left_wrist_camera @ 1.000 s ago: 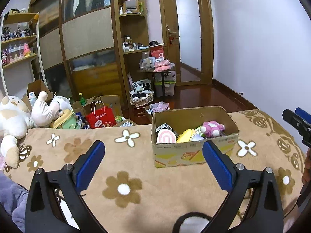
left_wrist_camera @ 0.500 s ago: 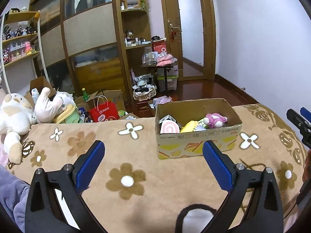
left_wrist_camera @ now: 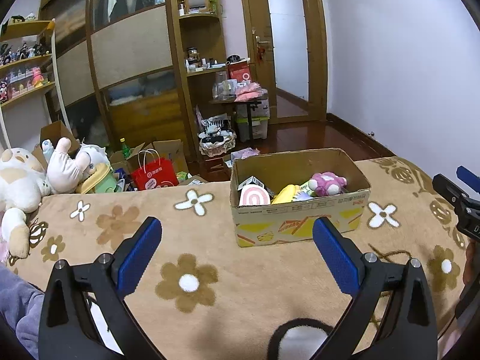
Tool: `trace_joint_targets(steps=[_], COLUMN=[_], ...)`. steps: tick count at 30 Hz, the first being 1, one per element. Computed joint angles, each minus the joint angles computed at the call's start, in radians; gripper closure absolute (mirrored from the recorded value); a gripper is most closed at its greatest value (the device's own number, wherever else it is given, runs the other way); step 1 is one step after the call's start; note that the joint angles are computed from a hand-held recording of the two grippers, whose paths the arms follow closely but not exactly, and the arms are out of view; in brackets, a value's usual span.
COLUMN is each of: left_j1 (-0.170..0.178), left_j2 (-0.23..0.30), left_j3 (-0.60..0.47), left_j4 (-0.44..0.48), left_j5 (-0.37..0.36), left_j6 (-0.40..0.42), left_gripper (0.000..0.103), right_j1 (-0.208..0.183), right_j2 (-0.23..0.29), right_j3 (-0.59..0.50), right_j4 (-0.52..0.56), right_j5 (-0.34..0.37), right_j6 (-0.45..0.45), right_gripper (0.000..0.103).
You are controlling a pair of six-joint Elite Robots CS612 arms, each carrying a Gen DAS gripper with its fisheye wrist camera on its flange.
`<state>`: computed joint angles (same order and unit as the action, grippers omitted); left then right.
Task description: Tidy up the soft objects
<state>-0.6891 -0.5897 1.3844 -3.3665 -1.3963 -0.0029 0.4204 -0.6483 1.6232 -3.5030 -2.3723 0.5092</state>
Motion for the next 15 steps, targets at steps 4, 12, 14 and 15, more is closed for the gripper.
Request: trace_joint_targets(steps=[4, 12, 14, 15], left_j1=[-0.002, -0.002, -0.003, -0.003], left_j2=[0.001, 0.002, 0.003, 0.003], left_j3=[-0.001, -0.003, -0.004, -0.005], left_j4=[-0.002, 0.003, 0.002, 0.003], left_j5=[0.009, 0.003, 0.008, 0.011], left_j6=[-0.001, 0.002, 0.004, 0.005], left_gripper=[0.003, 0.003, 0.003, 0.003], right_j1=[-0.001, -0.003, -0.003, -0.003], right_j2=[0.002, 0.003, 0.003, 0.003], right_j3=[-0.004, -0.008, -0.007, -0.007], right_j4=[0.009, 0.014, 0.014, 0.014], right_j5=[0.007, 0.011, 0.011, 0.011], right_j6=[0.002, -0.005, -0.006, -0.006], right_gripper=[0.000, 0.000, 0.000, 0.000])
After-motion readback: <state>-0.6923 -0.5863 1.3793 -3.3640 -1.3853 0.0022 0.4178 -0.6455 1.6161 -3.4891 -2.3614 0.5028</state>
